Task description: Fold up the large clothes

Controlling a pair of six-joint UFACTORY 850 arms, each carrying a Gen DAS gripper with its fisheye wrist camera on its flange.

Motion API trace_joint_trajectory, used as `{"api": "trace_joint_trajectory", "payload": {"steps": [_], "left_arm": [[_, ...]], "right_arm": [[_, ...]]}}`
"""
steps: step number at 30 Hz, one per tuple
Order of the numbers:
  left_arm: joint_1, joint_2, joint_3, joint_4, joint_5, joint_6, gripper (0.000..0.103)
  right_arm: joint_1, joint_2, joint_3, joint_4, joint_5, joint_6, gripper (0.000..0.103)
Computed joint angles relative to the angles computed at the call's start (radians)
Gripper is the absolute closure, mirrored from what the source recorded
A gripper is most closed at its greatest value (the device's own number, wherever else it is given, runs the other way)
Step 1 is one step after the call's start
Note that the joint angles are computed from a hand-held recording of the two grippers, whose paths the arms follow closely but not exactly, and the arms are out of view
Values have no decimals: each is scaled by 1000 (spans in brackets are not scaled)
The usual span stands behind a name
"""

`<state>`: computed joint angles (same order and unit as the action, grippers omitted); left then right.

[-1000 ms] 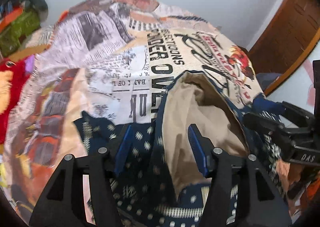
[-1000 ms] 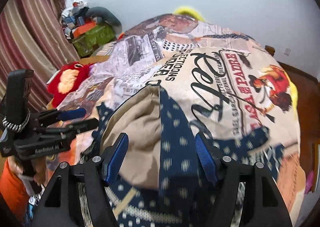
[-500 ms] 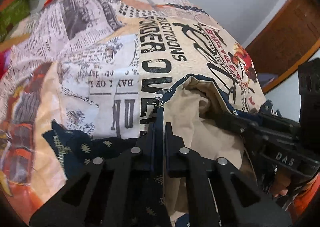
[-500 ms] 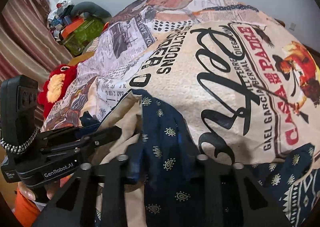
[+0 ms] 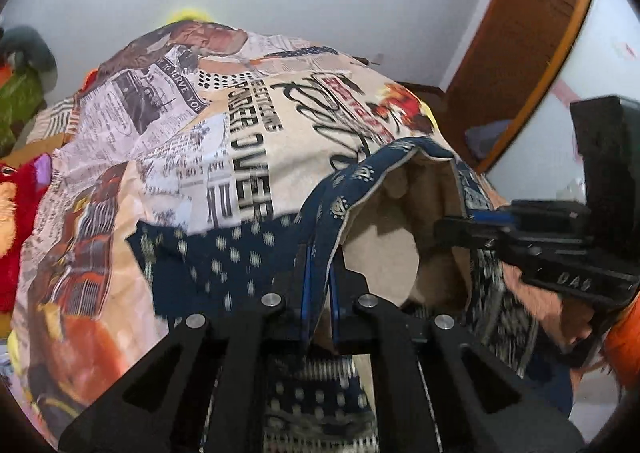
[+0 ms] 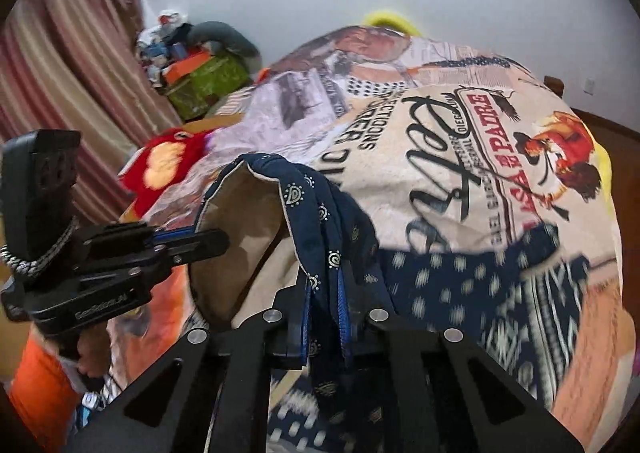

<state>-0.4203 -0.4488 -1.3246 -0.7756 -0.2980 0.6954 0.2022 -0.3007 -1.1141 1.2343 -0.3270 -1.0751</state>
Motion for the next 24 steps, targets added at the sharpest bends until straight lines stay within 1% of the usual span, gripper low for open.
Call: {"api": "trace_joint_trajectory", "payload": {"steps": [2,5,9,10,11,13,14,16,18,19,20,21,22,23,24], "left_arm": [[-9,47,70,3,14,12,96],[-23,105,165,39,28,-12,96],[-45,151,258,185,53,-153,94],[-51,162,284,222,60,-188,92],[-56,170,302,244,65,-212,90],[-67,189,344,322,81,-294,84],[-71,197,361,351,87,-324,81],[-77,214,397,396,92,-375,80],[-78,223,421,394,89,-384,80],[-75,228,435,395,88,-391,80],[-74,235,450,421,90,-423,79],[-70,242,464,431,93,-437,79],[-63,255,483,416,97,-430,79],[-55,264,497,375,99,-391,79],[-49,274,510,365,101,-387,79]], "right_arm": [[12,62,74,15,5,-24,94],[35,125,157,36,7,-52,94],[77,186,252,24,42,-43,93],[92,199,274,-2,55,-14,93],[99,205,287,-32,56,18,93],[120,217,310,-170,59,168,93],[126,220,317,-213,61,212,93],[147,237,341,-333,76,332,92],[169,257,365,-489,105,480,89],[179,272,382,-550,116,533,85],[183,283,392,-569,109,551,73],[183,295,404,-547,100,531,64],[183,320,430,-487,106,482,43],[185,340,449,-445,122,449,32],[190,364,469,-414,143,423,31]]}}
